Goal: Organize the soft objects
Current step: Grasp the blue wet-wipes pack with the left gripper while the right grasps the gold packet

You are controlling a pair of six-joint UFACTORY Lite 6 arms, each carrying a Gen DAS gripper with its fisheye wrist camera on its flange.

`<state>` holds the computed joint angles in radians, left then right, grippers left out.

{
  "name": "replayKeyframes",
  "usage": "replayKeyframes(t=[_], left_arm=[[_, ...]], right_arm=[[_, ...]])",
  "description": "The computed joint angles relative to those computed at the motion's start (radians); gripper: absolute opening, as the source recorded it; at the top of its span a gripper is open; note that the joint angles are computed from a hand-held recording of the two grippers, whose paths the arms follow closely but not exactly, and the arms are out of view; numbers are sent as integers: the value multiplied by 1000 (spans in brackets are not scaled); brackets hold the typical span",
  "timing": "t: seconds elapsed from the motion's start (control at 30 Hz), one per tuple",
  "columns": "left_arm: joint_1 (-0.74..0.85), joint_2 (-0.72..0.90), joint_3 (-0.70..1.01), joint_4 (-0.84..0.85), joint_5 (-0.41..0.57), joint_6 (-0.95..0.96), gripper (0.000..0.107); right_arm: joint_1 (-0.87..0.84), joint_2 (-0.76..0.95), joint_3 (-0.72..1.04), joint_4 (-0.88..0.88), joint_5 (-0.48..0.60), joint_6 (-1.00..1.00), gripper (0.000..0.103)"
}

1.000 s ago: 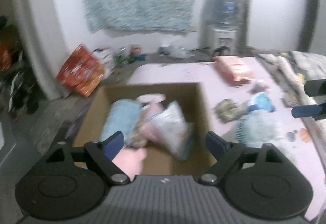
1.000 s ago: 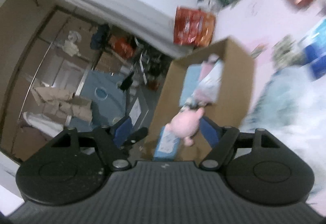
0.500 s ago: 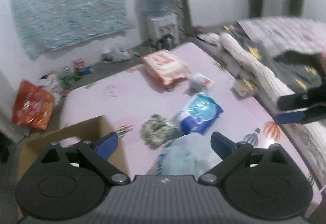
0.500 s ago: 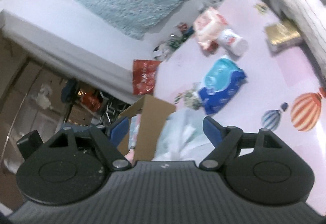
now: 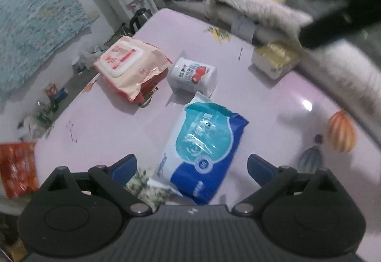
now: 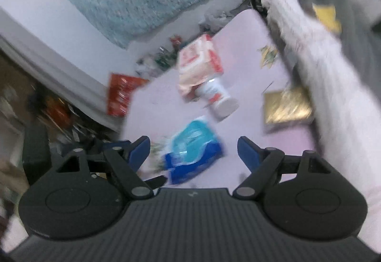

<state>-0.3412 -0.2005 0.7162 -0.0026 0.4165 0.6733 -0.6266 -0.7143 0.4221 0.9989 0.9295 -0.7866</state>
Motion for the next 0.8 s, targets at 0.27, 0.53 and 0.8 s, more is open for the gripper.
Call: replayKeyframes(t=[0.27,0.53,0.8], left_arm=[[-72,218,54,260,-107,-209,100],[-61,407,185,210,-82,-205,99],[-29,445,244,37,-30,-112,81]], right_arm=[[270,408,207,-204,-387,24,81],[90,465,198,10,-210,-112,81],[-92,435,92,140,10,48,84]])
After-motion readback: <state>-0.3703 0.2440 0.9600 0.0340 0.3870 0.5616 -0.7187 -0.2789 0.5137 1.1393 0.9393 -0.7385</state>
